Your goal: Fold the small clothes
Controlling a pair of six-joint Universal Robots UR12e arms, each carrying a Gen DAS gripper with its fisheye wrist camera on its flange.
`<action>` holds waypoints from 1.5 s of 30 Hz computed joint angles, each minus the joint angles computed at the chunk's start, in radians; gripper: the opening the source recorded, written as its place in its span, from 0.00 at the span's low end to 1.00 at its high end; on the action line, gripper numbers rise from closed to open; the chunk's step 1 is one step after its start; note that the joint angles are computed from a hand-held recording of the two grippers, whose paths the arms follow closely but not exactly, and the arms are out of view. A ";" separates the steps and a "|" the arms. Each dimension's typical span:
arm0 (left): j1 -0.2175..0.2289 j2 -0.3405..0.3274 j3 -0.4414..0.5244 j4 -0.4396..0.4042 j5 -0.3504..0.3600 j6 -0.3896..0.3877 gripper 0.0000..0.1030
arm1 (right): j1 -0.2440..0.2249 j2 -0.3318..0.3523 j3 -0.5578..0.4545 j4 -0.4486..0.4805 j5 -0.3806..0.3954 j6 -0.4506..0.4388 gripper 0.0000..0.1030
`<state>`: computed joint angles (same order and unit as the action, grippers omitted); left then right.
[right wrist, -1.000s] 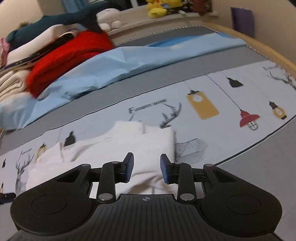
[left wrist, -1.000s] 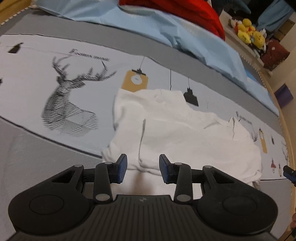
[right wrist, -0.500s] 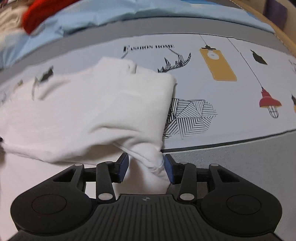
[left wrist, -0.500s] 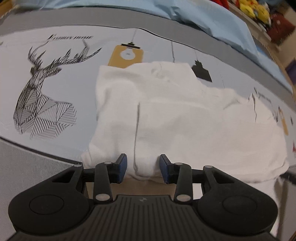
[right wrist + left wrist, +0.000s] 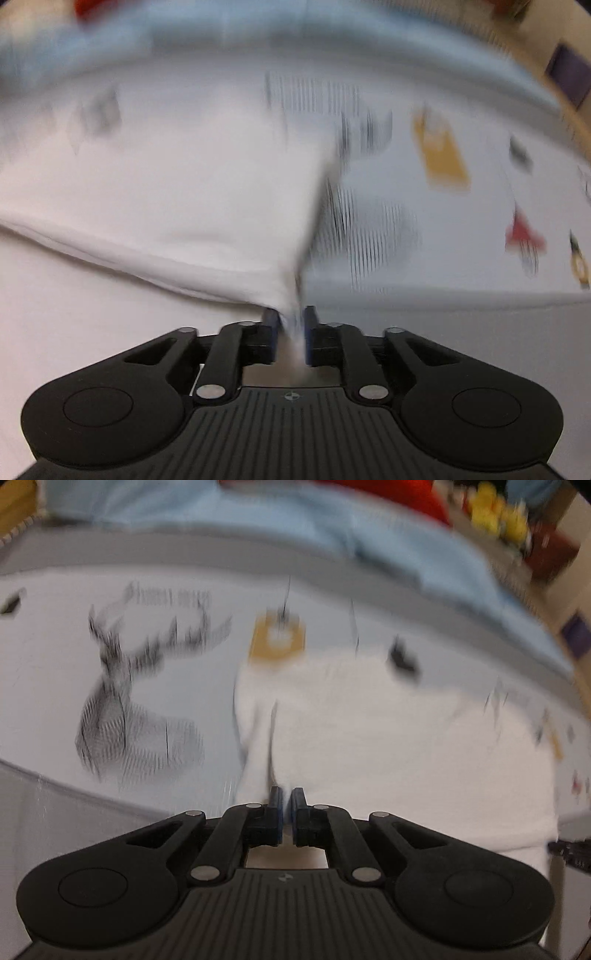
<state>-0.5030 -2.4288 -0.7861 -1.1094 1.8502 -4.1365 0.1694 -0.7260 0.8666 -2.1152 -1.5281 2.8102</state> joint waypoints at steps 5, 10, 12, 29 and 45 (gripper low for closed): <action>-0.012 -0.020 0.040 0.009 0.088 0.071 0.13 | -0.008 -0.023 0.020 -0.091 -0.006 0.114 0.18; -0.007 -0.035 0.048 0.023 0.052 0.071 0.13 | -0.037 -0.024 0.064 -0.281 0.265 0.255 0.21; -0.007 -0.057 0.084 -0.056 0.020 0.075 0.13 | -0.023 -0.003 0.040 -0.212 0.211 0.209 0.22; -0.040 -0.004 0.025 0.020 0.073 0.090 0.28 | -0.029 -0.076 0.119 -0.257 0.098 0.302 0.44; -0.203 0.176 -0.210 0.167 0.193 0.044 0.29 | -0.106 -0.426 0.583 -0.541 0.344 0.370 0.44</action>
<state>-0.7063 -2.2532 -0.9966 -0.9425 2.0435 -4.0929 0.0636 -1.1522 1.4492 -2.6566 -1.1841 3.1800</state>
